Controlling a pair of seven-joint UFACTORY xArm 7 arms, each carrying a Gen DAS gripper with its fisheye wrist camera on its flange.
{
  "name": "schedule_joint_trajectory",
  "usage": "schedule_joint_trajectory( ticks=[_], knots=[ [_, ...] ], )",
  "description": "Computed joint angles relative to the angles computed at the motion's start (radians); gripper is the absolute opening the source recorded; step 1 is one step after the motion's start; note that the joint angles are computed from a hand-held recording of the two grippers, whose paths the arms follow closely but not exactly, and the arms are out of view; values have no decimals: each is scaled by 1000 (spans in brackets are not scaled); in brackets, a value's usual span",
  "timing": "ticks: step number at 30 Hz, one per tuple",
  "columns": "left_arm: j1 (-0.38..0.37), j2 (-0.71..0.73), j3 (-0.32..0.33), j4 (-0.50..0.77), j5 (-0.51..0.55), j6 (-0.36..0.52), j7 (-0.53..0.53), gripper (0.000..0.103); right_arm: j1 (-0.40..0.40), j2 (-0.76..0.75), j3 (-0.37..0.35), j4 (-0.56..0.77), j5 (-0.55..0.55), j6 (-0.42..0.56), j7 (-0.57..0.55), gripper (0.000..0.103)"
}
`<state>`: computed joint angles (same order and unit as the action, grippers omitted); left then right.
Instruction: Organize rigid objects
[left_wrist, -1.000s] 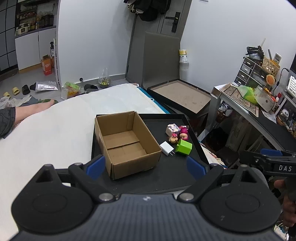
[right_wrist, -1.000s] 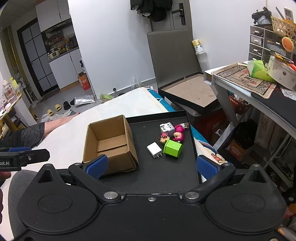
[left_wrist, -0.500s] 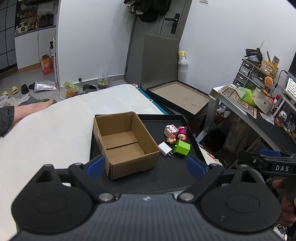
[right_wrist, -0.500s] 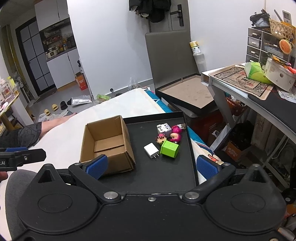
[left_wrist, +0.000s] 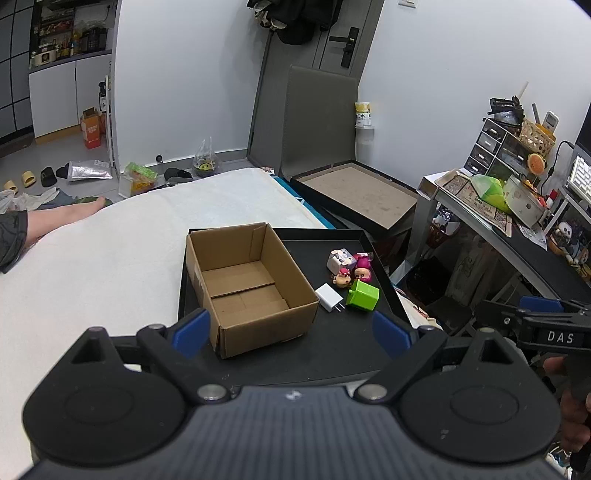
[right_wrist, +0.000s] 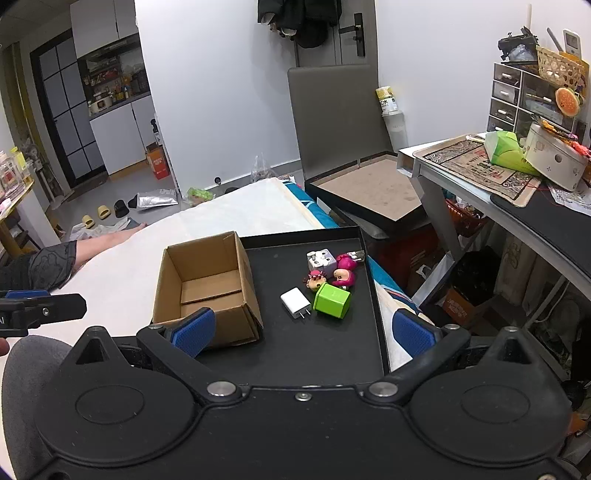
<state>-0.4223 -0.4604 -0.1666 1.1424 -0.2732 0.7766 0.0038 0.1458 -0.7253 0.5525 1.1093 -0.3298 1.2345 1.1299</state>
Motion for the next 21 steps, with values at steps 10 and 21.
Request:
schedule_joint_trajectory(
  ticks=[10,21],
  knots=[
    [-8,2,6,-26,-15,-62,5,94,3,-10,-11,-24,-9,-38,-8,103],
    [-7,59,12,-10,-25,-71,10,93,2,-7,-37,-69,-5,-85,-7,103]
  ],
)
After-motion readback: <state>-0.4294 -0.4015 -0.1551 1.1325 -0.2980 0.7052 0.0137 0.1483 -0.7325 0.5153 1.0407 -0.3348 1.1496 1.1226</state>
